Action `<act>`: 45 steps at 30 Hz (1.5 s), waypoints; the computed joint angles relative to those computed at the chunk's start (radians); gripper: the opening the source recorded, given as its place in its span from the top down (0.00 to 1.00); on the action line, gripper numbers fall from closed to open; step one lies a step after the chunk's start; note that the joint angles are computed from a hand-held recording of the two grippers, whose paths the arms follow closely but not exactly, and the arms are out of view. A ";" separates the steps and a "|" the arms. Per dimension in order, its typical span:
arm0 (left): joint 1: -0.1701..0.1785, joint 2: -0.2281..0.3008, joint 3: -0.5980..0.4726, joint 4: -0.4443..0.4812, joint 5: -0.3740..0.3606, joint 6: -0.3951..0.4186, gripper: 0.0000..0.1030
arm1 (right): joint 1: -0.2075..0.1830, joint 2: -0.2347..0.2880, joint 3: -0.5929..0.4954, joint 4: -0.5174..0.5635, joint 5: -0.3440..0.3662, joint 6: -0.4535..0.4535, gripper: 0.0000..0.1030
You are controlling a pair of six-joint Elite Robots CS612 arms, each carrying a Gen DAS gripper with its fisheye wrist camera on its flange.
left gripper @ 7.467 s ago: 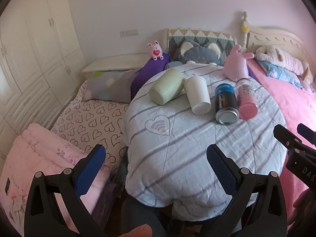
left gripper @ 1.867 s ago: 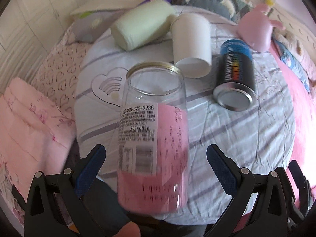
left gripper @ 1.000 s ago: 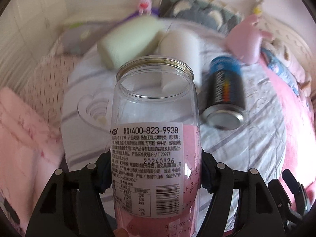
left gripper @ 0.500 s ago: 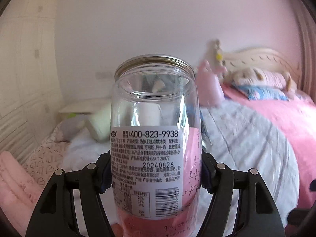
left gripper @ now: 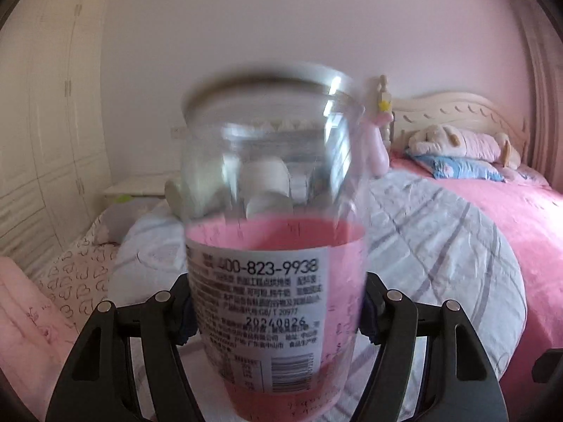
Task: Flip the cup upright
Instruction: 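Lift the jar with the left gripper and rotate it mouth-up, then lower the upright jar onto the quilt and open the left gripper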
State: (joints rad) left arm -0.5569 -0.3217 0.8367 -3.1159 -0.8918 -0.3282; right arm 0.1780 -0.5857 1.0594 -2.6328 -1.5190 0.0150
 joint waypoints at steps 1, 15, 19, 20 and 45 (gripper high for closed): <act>0.001 -0.005 0.012 0.005 -0.008 -0.009 0.31 | 0.002 -0.002 0.005 0.000 -0.005 -0.002 0.22; -0.007 -0.043 0.072 0.001 0.023 0.018 0.09 | 0.009 -0.021 0.036 -0.031 -0.003 -0.010 0.22; -0.012 -0.051 0.084 -0.006 0.027 0.038 0.03 | 0.008 -0.026 0.044 -0.039 0.000 -0.007 0.22; -0.013 -0.054 0.087 -0.011 0.027 0.045 0.02 | 0.008 -0.028 0.047 -0.043 0.000 -0.006 0.22; -0.048 -0.417 0.481 0.256 0.038 -0.323 0.00 | 0.011 -0.098 0.180 -0.421 0.073 0.004 0.22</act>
